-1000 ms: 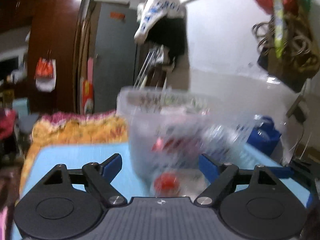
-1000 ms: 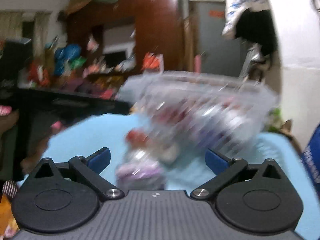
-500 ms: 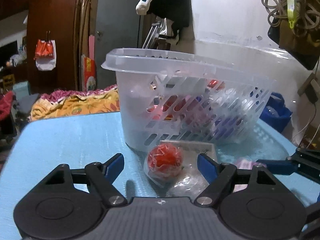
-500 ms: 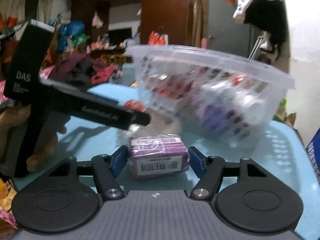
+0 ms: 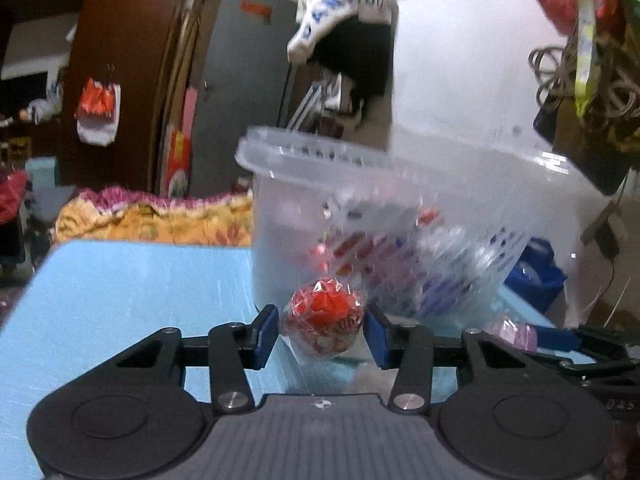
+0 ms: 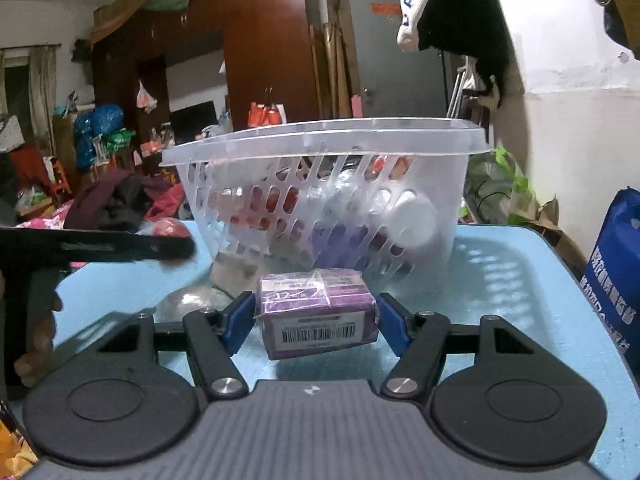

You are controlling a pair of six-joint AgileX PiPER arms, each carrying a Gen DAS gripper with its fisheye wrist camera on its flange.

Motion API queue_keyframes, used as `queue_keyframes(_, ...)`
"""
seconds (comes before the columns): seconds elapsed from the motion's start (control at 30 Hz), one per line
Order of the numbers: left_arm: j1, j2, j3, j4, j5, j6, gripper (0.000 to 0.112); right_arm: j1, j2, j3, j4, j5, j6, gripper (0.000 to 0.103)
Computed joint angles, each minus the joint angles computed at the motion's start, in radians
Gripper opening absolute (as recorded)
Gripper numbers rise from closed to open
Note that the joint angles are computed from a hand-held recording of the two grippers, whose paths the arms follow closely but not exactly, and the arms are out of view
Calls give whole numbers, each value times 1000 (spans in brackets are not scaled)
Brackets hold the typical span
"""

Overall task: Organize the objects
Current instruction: 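Grasp the bagged red ball with the left tool while the right tool grasps the purple box, then drop the red ball and purple box into the basket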

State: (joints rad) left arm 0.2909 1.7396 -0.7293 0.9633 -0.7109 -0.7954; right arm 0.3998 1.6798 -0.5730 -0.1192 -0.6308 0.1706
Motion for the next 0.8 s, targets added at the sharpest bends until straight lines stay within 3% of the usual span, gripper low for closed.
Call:
queue_keyframes(0.23,-7,-9,35,-42,-61,95,51,-19,-1,59,48,-120,18,69)
queue_keyframes(0.63,2,-8,66,-96,-118,171,51,-25,14,67,38,-170,14,69)
queue_keyframes(0.8,17,-8,80,-94,-148,188,51,-9,20,94,81,-235,-18,69)
